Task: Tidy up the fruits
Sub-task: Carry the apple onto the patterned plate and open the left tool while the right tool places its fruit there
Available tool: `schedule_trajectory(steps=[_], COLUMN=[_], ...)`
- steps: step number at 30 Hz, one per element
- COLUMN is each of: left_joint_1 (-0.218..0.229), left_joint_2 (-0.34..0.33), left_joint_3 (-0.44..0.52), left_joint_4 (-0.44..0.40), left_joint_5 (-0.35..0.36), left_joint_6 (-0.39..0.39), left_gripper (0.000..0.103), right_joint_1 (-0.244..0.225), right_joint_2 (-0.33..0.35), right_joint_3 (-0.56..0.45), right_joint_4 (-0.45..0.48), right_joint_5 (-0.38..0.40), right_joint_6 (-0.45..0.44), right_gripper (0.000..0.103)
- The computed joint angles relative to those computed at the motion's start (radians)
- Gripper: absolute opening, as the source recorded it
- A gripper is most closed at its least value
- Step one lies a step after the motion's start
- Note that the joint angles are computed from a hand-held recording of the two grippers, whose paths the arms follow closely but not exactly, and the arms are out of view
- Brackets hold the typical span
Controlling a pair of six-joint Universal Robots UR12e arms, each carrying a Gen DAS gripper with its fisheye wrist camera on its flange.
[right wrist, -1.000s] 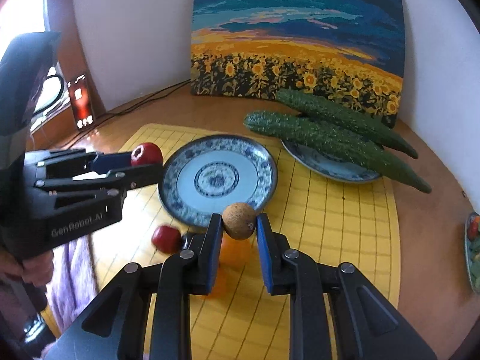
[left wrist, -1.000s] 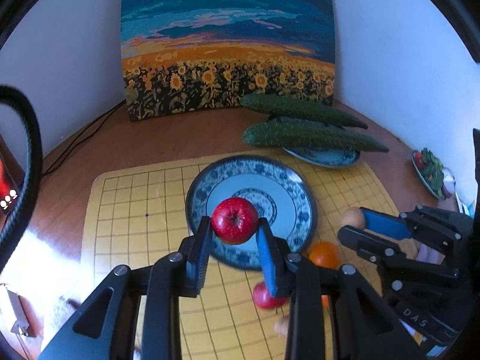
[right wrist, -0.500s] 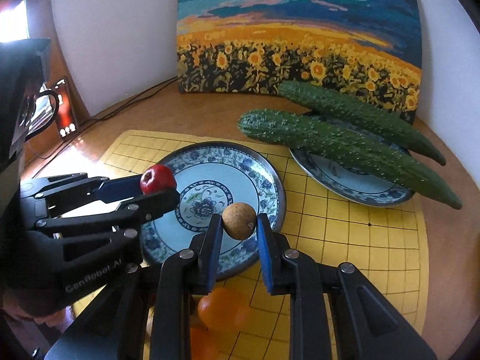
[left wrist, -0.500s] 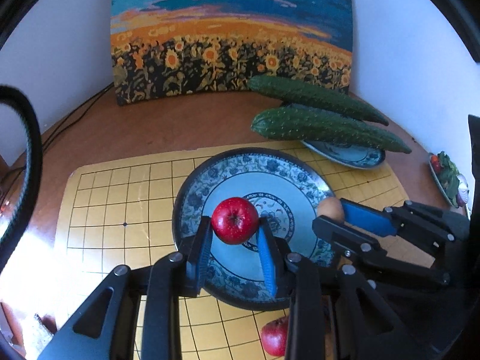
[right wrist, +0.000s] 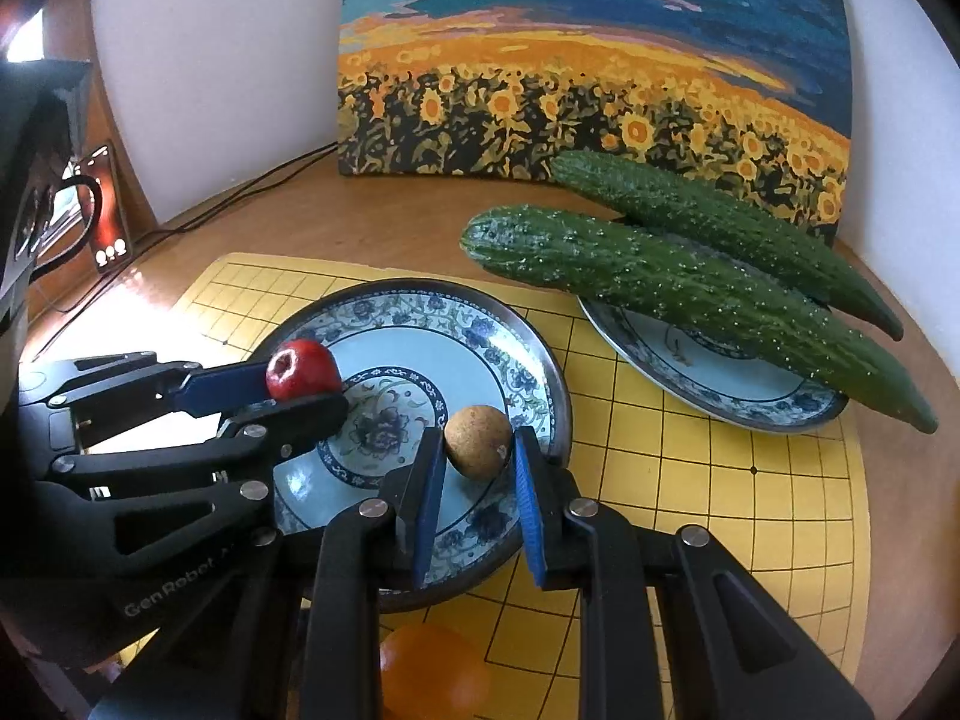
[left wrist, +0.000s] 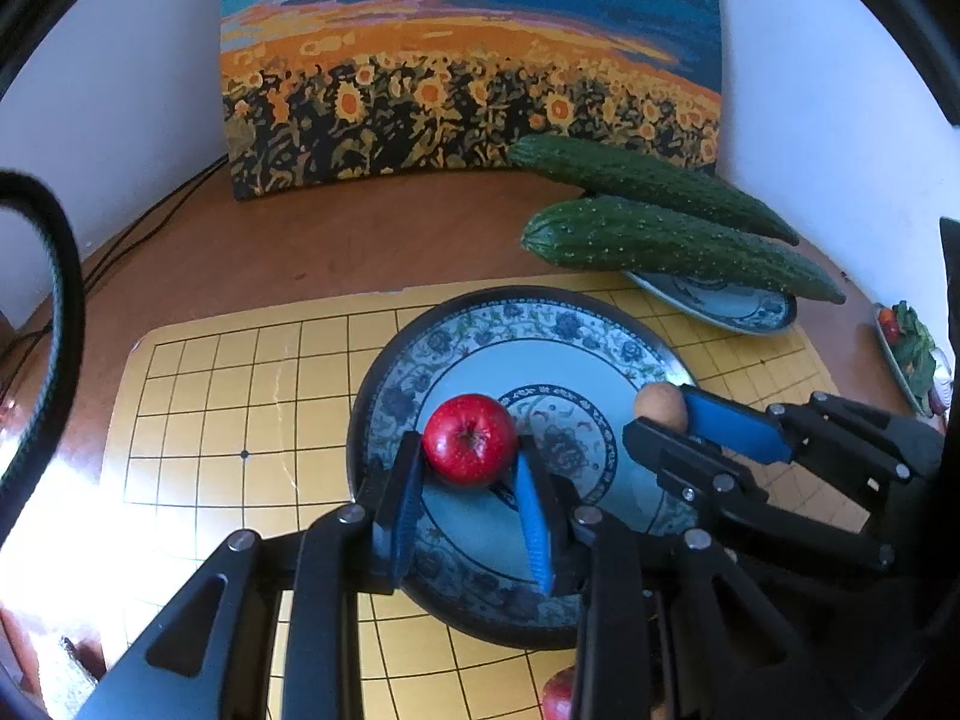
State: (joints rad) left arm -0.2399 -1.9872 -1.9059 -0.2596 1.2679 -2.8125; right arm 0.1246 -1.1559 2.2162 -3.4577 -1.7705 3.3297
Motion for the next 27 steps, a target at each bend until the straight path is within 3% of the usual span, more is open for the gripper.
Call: schedule_trajectory(steps=[11,16,21,27], left_joint_1=[0.001,0.004,0.004,0.013], left_joint_2=[0.002,0.007,0.015,0.035], left_joint_3=[0.002,0.003,-0.003,-0.019], left_joint_4=[-0.011,-0.026,-0.021,-0.016], left_joint_5=[-0.003,-0.009,0.003,-0.017], left_joint_6=[0.004,-0.006,-0.008,-0.007], left_gripper=[0.030,0.031,0.041,0.045], right_joint_1=[0.000,-0.001,-0.001,0.004], right_joint_2=[0.001,-0.001,-0.009,-0.020], right_joint_3=[0.001,0.004,0.011,0.029], right_joint_4=[-0.002,-0.015,-0.019,-0.043], right_joint_5=[0.001,-0.007,-0.005,-0.010], right_joint_6=[0.008,0.011,0.019,0.022], right_gripper=[0.025,0.032,0.033,0.038])
